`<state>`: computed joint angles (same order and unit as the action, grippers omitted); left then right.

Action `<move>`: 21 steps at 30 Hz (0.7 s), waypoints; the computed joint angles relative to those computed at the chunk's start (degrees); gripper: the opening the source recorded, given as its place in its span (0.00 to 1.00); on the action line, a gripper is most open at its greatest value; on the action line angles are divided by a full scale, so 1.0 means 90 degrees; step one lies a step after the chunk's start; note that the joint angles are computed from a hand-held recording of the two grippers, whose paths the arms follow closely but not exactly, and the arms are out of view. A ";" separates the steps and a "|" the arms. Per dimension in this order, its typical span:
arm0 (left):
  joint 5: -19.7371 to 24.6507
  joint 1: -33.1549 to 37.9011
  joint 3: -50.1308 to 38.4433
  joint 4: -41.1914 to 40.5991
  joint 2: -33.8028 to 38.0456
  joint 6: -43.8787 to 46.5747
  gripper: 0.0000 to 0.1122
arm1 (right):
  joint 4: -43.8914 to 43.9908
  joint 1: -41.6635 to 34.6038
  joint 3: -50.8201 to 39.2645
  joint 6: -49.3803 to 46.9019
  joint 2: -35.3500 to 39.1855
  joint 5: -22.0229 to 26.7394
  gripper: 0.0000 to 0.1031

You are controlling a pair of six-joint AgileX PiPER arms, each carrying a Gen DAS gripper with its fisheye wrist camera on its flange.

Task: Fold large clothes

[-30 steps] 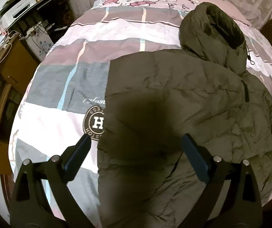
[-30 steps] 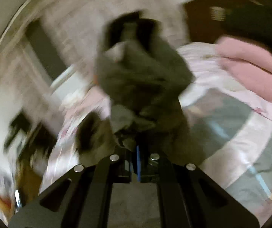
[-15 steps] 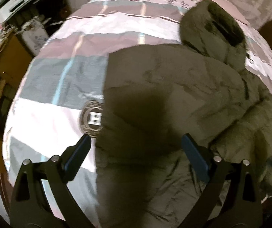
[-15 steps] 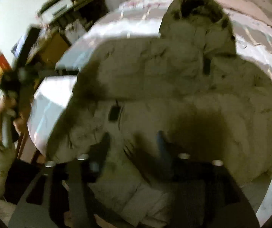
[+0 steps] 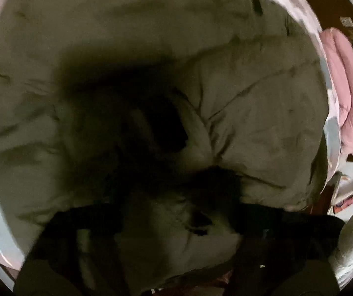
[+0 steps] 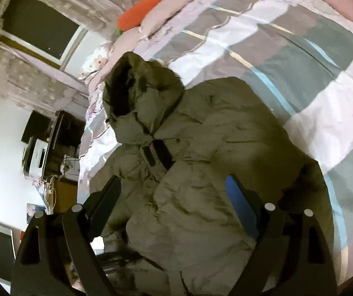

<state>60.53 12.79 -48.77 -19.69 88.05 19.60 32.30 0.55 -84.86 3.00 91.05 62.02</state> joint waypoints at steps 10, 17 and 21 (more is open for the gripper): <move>-0.1522 -0.0562 0.0049 0.1797 -0.0059 -0.1598 0.15 | -0.1333 0.1097 0.0185 0.0168 0.0233 -0.0083 0.84; -0.1389 -0.2108 0.0300 0.3917 -0.1175 -0.3416 0.71 | -0.2796 0.1642 0.0391 0.0899 0.0439 -0.0719 0.84; -0.1682 -0.2327 0.0276 0.4364 -0.1522 -0.3696 0.68 | -0.3601 0.1930 0.0323 0.1438 0.0861 -0.0708 0.70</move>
